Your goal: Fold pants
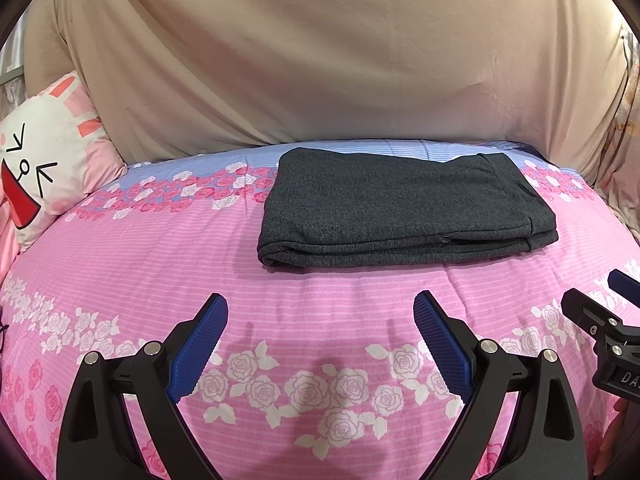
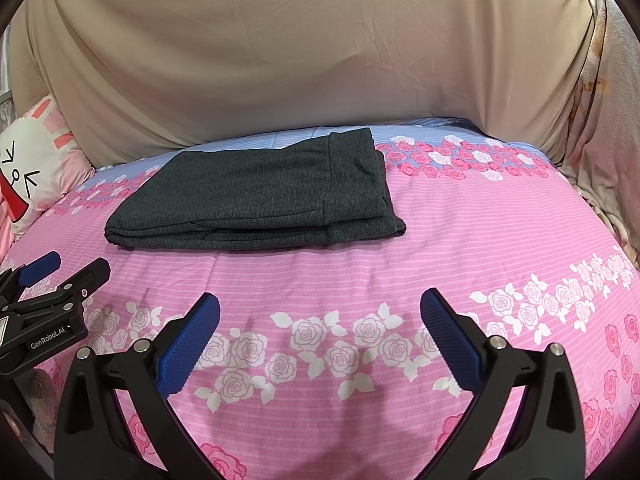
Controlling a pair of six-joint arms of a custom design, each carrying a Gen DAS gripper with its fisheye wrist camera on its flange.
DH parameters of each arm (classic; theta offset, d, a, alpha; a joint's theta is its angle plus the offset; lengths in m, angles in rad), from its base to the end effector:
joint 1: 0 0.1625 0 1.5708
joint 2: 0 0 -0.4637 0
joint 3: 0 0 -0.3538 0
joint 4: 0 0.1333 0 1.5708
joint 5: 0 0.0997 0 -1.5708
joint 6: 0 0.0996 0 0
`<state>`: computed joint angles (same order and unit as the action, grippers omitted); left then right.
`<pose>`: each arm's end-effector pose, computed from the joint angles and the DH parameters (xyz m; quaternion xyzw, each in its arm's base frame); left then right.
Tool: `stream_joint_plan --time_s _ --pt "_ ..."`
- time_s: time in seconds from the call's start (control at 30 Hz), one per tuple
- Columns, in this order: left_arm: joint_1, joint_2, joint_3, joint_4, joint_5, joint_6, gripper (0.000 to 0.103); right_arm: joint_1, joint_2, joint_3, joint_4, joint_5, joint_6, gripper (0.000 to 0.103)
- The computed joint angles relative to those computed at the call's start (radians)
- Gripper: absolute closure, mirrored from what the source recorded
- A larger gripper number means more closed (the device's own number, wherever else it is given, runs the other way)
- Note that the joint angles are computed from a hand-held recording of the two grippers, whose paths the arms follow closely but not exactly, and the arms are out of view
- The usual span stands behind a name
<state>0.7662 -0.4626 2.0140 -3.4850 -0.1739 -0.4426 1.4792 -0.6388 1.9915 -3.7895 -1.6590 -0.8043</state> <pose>-0.2151 -0.5281 0.0350 0.0215 0.7619 -0.4815 0.4328 0.0701 -0.5979 0.1052 0.2990 -0.8563 0.3605 0.2176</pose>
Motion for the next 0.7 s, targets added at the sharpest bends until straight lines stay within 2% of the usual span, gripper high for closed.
stream_joint_plan --time_s 0.2,0.27,0.4,0.57,0.7 --pt "-0.003 0.025 0.001 -0.183 -0.017 0.125 0.011 0.000 0.001 -0.001 0.001 0.000 -0.001 0.005" --pt "-0.001 0.018 0.007 -0.160 -0.021 0.097 0.011 0.000 0.001 -0.001 0.001 -0.001 -0.001 0.005" --pt "-0.005 0.029 -0.004 -0.181 -0.008 0.135 0.011 0.001 0.000 -0.001 0.000 -0.002 -0.001 0.005" --pt "-0.001 0.017 -0.001 -0.124 -0.003 0.094 0.011 0.003 0.003 0.004 -0.011 -0.007 -0.008 0.005" --pt "0.003 -0.002 0.002 0.014 0.012 -0.009 0.011 0.004 0.006 0.011 -0.022 0.001 -0.015 0.005"
